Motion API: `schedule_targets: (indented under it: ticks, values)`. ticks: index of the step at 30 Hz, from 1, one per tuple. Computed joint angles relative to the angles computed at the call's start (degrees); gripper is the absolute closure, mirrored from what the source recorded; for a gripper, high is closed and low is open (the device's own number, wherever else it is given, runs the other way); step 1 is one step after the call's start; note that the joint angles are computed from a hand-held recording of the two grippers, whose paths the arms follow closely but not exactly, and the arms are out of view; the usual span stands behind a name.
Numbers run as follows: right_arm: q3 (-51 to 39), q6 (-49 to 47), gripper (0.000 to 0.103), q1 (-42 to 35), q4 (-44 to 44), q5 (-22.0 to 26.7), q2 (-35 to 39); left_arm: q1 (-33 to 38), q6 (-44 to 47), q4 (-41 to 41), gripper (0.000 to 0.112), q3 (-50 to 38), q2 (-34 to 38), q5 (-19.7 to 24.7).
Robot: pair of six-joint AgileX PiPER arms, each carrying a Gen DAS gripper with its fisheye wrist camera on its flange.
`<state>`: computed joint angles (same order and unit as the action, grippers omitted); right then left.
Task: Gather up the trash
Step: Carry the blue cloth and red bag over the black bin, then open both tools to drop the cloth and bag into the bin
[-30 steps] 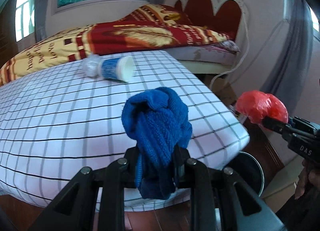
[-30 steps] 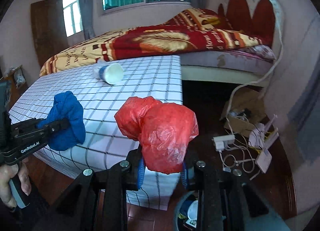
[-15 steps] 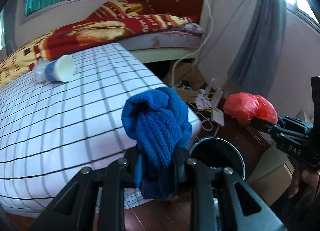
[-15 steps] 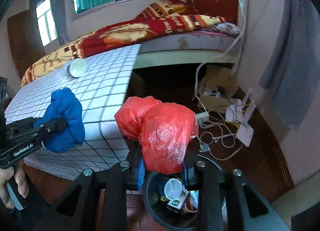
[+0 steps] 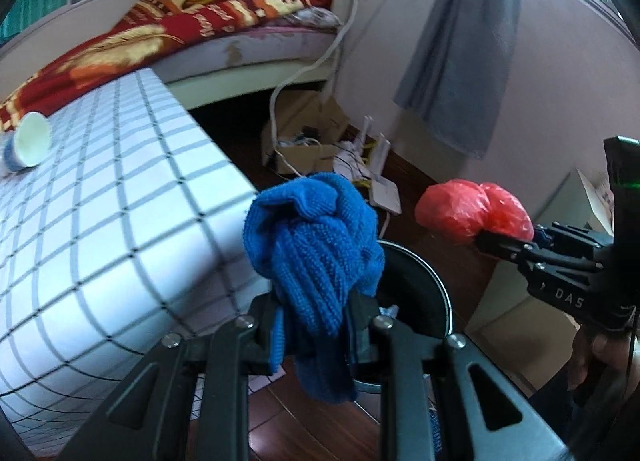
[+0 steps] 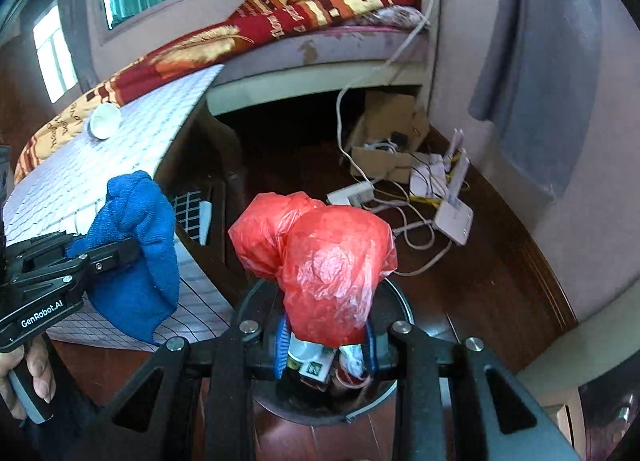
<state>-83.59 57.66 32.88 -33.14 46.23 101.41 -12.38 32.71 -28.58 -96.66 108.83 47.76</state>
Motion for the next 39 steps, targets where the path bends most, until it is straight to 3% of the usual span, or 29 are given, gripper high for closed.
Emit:
schedule_targets:
  ticks: [7, 11, 22, 27, 30, 31, 32, 33, 34, 36, 39]
  values:
    - [7.66, 1.67, 0.072, -1.51, 0.88, -2.62, -2.46, -3.89, -1.22, 1.44, 0.088, 0.14, 3.29, -0.02]
    - [11.75, 0.16, 0.072, -3.7, 3.79, -6.65, -2.01, -5.26, -3.06, 2.65, 0.088, -1.6, 6.56, 1.17]
    - [14.3, -5.39, 0.072, -5.85, 8.85, -10.72, 1.86, -7.0, -4.41, 4.43, 0.088, -4.31, 11.87, 3.19]
    - [12.62, -12.43, 0.072, -6.62, 13.68, -12.26, 6.06, -7.38, -5.28, 5.07, 0.087, -7.09, 15.89, 5.58]
    - [10.7, -17.28, 0.072, -6.8, 16.34, -12.1, 8.99, -7.29, -5.9, 4.87, 0.077, -9.11, 18.22, 7.23]
    - [10.04, -18.37, 0.071, -6.74, 16.85, -11.87, 9.83, -7.16, -5.97, 4.63, 0.06, -9.62, 18.92, 7.86]
    - [8.84, -17.83, 0.066, -6.42, 15.53, -10.37, 11.0, -7.31, -6.99, 5.61, 0.035, -9.95, 19.43, 8.12]
    - [7.91, -16.34, 0.039, -6.19, 13.57, -8.73, 12.0, -7.5, -7.75, 6.88, 0.026, -9.01, 19.0, 7.06]
    - [7.5, -13.51, 0.006, -5.78, 10.57, -7.27, 12.74, -7.82, -8.86, 8.88, 0.018, -6.62, 17.75, 4.15]
    - [8.81, -12.17, 0.0, -6.27, 9.05, -7.78, 12.42, -8.83, -12.61, 14.69, 0.011, -2.9, 15.9, -1.13]
    - [8.25, -11.24, 0.0, -6.75, 8.19, -4.97, 13.42, -8.08, -14.19, 15.64, 0.01, -1.46, 15.59, -2.55]
